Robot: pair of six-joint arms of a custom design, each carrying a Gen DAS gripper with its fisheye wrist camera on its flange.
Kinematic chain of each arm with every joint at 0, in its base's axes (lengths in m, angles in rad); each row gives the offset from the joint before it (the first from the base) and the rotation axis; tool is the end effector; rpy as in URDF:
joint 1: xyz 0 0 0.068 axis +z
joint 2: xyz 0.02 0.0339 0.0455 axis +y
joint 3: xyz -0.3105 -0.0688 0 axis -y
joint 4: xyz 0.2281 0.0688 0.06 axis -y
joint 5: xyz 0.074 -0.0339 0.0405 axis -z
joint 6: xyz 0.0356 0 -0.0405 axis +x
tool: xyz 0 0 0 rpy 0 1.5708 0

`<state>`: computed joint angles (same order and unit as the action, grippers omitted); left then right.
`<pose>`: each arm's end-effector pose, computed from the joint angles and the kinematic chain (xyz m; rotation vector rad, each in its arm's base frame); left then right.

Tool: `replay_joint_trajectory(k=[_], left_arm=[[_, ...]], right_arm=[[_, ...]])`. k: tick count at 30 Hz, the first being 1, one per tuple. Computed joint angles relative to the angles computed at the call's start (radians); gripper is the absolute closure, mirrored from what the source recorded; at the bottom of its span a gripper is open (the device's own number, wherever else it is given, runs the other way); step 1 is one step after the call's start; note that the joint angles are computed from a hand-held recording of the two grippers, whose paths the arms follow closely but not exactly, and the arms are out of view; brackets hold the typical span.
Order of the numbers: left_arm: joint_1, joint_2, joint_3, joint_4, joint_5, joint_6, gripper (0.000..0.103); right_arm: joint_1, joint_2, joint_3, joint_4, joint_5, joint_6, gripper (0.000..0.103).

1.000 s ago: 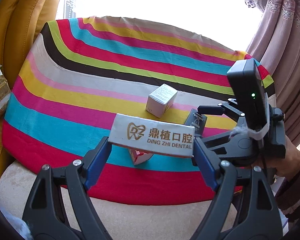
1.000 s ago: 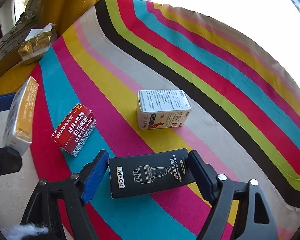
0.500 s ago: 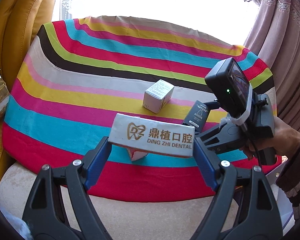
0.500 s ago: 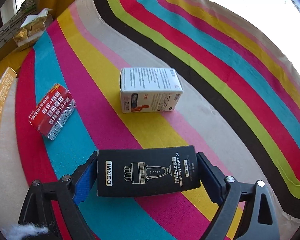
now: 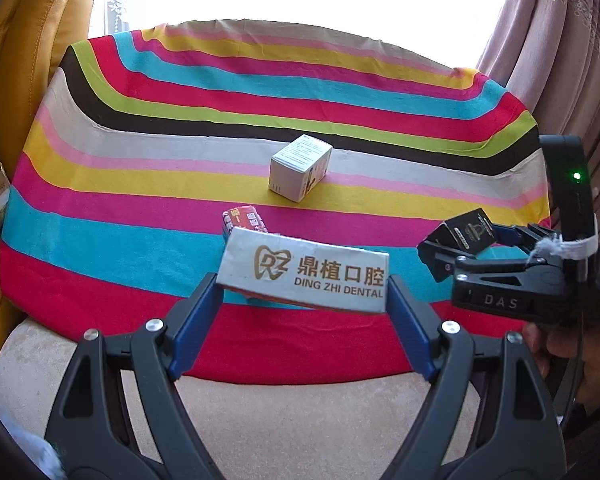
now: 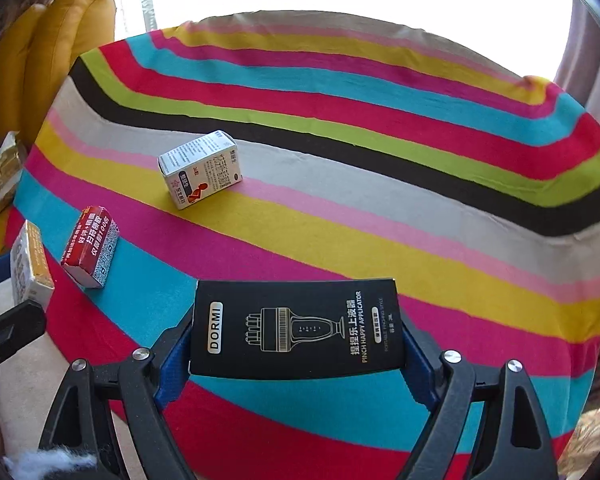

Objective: Organize objects
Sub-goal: 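Carry the dental box and black DORMI box into the purple-rimmed box and release both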

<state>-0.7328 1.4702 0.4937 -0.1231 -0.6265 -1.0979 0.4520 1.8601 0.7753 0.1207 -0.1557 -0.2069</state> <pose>0.1722 -0.1269 0.1754 -0.6115 2.2973 0.0169 0.2948 0.1493 0.1477 -0.8814 2.3859 0.2942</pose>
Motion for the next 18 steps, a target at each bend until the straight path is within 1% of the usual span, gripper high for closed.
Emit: replay_joint_trajectory(k=[2,4,6,10,15,18], left_arm=[[-0.018,0.006,0.005,-0.010,0.004,-0.007,0.019],[-0.039,0.007,0.011,-0.022,0.000,-0.015,0.019],[-0.066,0.009,0.019,-0.038,-0.005,-0.028,0.019],[-0.116,0.032,0.041,-0.063,-0.010,-0.049,0.019],[-0.181,0.057,0.075,-0.093,-0.023,-0.082,0.019],[-0.221,0.078,0.101,-0.115,-0.031,-0.101,0.019]], right_arm=[[-0.002,-0.051,-0.060,0.014,-0.001,0.060,0.016],[0.013,-0.109,-0.136,0.045,0.035,0.107,0.016],[0.025,-0.157,-0.197,0.070,0.066,0.141,0.016],[0.018,-0.256,-0.293,0.077,0.092,0.199,0.016],[0.009,-0.371,-0.386,0.066,0.136,0.218,0.016],[-0.019,-0.425,-0.419,0.041,0.123,0.218,0.016]])
